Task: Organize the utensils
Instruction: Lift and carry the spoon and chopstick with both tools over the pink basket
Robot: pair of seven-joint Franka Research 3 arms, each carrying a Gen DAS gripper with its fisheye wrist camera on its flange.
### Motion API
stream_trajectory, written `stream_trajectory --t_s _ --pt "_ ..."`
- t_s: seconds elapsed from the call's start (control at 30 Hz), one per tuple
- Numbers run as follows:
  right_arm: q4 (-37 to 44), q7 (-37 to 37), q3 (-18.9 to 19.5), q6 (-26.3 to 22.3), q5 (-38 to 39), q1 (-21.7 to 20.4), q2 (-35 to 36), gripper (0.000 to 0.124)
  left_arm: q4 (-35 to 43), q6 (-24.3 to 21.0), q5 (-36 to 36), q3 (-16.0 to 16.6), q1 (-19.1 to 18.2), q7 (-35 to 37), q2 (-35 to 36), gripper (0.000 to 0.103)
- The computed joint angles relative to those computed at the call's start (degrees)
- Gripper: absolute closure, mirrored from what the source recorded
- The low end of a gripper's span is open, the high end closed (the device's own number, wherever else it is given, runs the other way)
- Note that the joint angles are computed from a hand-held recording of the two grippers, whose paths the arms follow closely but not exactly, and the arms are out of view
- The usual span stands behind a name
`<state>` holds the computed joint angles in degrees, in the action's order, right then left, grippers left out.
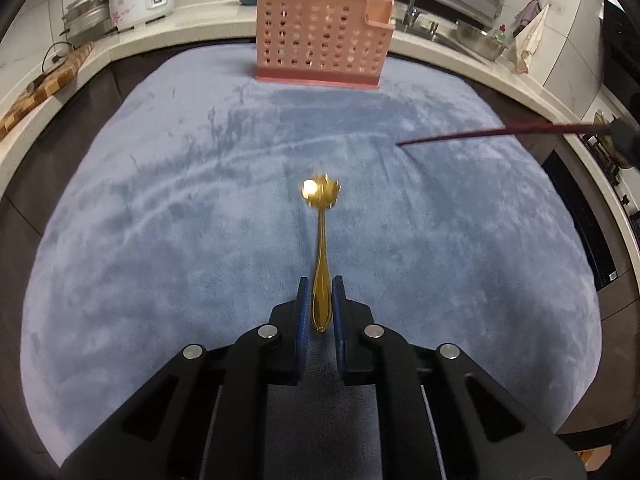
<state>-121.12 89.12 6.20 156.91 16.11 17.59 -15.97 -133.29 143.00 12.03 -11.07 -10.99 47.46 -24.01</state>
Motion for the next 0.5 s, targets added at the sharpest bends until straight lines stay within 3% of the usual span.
stream_trajectory --t_s 0.17,0.2,0.5 --pt "0.4 -0.5 -0.3 0.4 0.8 0.3 0.1 0.117 1.6 0.7 1.9 0.0 0.9 -0.1 -1.8 0.096" --pt "0.7 -0.8 -0.4 0.5 1.1 0.5 0.2 0.117 2.4 0.8 1.9 0.2 1.0 0.2 -1.8 0.102" --pt "3.7 -2.1 -0.7 1.2 2.3 0.9 1.5 0.117 7.4 0.4 2.6 0.8 2.4 2.1 -0.2 0.102"
